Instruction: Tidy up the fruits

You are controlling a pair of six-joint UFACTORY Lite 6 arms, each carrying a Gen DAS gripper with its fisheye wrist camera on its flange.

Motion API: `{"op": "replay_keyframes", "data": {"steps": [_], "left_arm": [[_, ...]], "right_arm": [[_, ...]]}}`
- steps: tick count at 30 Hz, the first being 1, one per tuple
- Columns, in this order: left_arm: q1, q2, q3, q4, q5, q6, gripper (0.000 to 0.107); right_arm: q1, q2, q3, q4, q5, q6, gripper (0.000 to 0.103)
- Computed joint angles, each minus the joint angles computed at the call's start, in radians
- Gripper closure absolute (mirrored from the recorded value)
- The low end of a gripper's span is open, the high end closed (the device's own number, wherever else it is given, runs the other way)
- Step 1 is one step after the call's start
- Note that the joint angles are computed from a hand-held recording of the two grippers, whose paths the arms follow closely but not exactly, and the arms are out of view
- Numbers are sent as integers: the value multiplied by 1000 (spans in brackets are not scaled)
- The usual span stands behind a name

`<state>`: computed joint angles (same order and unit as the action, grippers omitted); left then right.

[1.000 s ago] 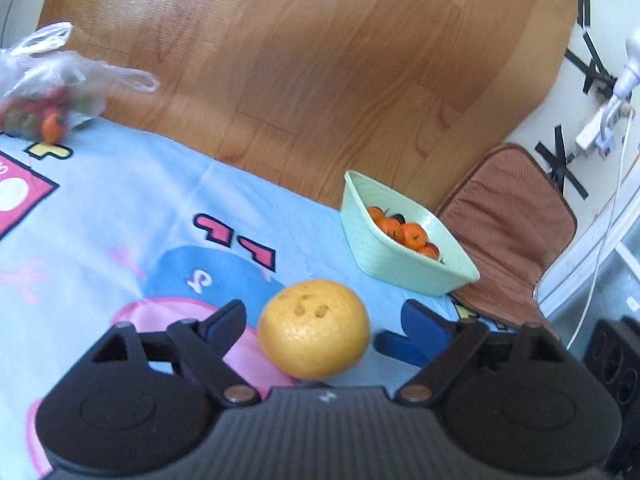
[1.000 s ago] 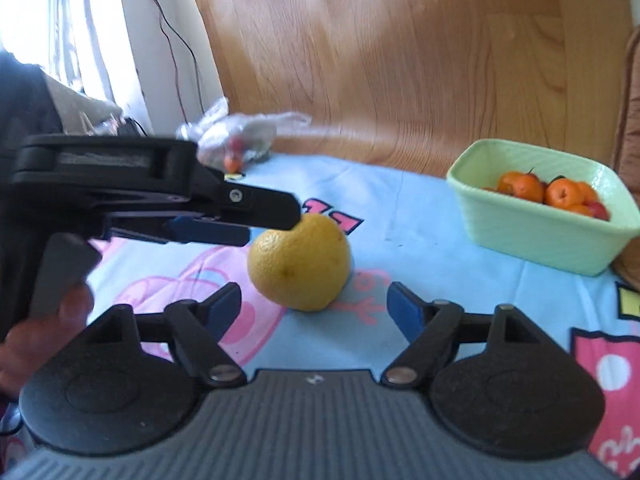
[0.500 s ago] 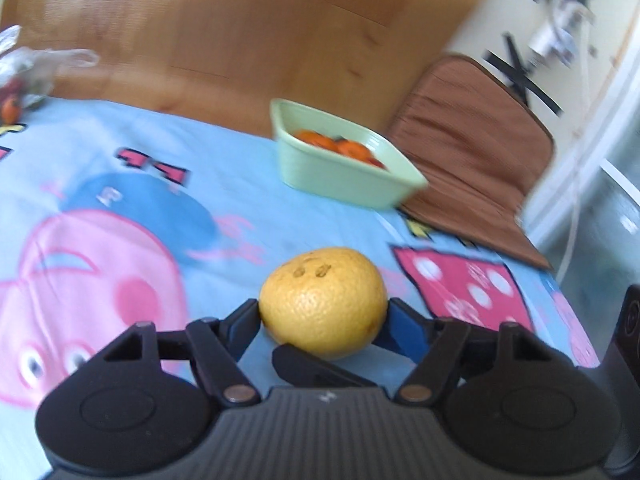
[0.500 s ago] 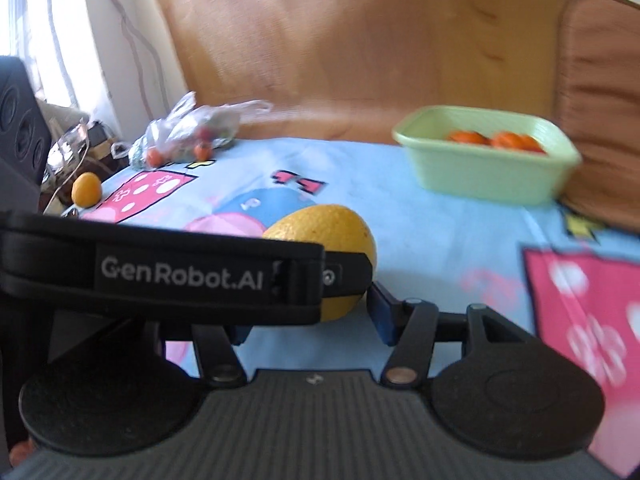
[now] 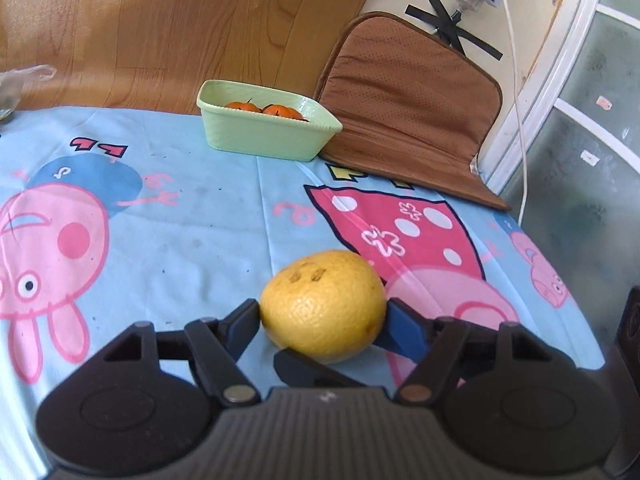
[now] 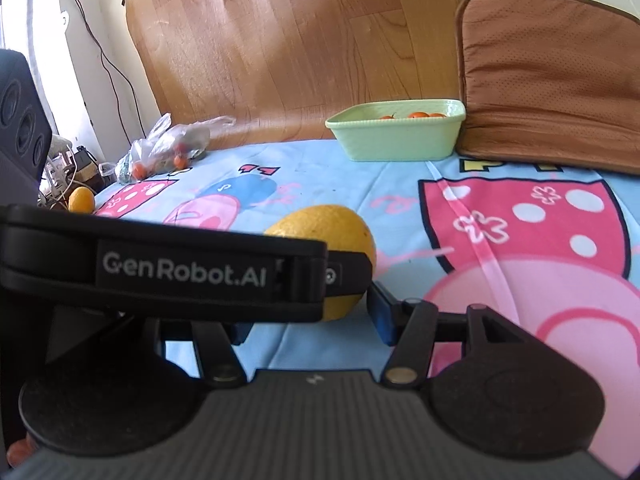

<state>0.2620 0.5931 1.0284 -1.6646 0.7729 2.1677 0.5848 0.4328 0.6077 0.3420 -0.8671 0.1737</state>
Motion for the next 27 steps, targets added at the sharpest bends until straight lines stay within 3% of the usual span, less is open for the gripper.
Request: {"op": "replay_keyframes", "data": {"steps": [7, 16, 20, 24, 27], "left_arm": [[-7, -52, -66, -92, -24, 106, 35], [-11, -75, -107, -196, -24, 227, 31], [20, -40, -61, -159, -2, 183, 22], [86, 22, 34, -70, 52, 52, 20], [124, 55, 96, -35, 72, -21, 20]], "right_arm": [[27, 42, -12, 33, -80, -26, 42], [15, 52, -20, -3, -106, 14, 40], [16, 47, -45, -11, -147, 40, 40], [34, 43, -87, -17, -244, 50, 41], [53, 43, -73, 2, -235, 17, 42]]}}
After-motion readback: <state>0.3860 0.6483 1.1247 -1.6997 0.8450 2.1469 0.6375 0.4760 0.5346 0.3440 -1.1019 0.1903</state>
